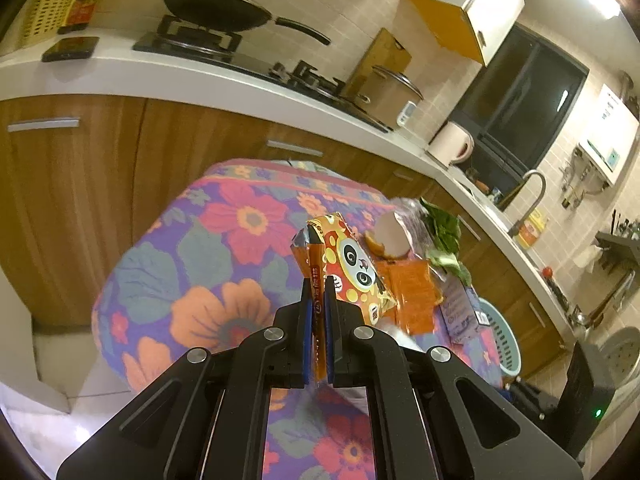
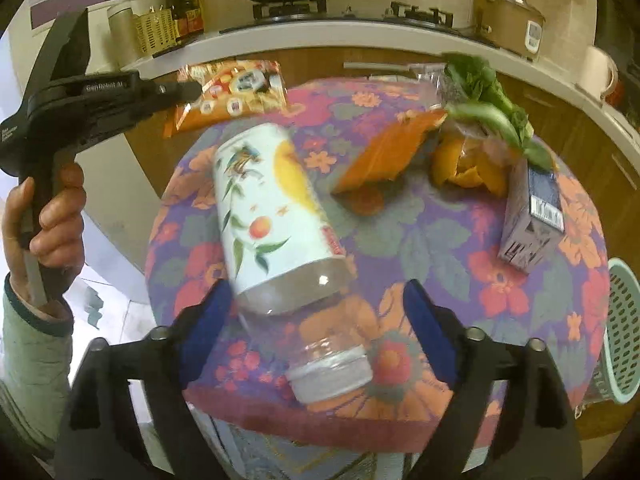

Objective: Collect trash
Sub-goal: 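Grasp the floral plastic bottle with the right gripper while the left holds the panda bag, then carry the bottle over the blue basket and open the right gripper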

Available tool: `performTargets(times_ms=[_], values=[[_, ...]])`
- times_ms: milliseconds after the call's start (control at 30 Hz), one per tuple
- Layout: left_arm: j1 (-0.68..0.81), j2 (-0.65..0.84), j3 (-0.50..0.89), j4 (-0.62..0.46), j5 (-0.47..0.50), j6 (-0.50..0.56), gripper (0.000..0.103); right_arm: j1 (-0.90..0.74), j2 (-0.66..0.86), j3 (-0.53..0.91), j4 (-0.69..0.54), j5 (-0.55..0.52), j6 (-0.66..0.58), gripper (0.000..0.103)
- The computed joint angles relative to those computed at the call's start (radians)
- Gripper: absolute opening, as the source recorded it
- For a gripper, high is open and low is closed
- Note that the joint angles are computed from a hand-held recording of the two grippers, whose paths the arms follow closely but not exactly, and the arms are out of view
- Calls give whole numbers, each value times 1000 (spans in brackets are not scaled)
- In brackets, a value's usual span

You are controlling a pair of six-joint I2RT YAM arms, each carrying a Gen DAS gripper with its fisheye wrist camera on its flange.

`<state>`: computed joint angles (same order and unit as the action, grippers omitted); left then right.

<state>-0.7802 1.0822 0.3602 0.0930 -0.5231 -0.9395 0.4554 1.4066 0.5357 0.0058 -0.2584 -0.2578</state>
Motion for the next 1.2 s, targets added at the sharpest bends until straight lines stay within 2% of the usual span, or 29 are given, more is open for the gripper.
performTargets(times_ms=[233,267,333,433,600,733,833,933,1067,1200], values=[[-34,7,34,-48,-34,-12,3,64,127,118,-2,19,-22,82],[-33,7,40,-55,-34,-11,3,70,139,128,-6,18,-26,80],[-43,6,55,-76,-46,-11,3,71,140,128,-15,1,-32,65],[-63,24,87,-91,-59,-3,3,63,111,96,6,13,-33,63],[-101,117,181,-93,-66,28,3,-69,5,25,-8,-81,-40,61],[-143,228,299,-74,-69,88,3,-286,-130,-28,-84,-200,-106,61],[-152,363,433,-37,-25,169,3,-477,-172,-23,-140,-298,-170,60],[-144,523,588,-2,45,234,3,-656,-149,11,-132,-364,-205,60],[-138,774,875,-24,144,292,3,-852,3,127,-99,-431,-216,60],[-137,1039,1245,-134,232,338,3,-969,185,263,-36,-430,-195,59]])
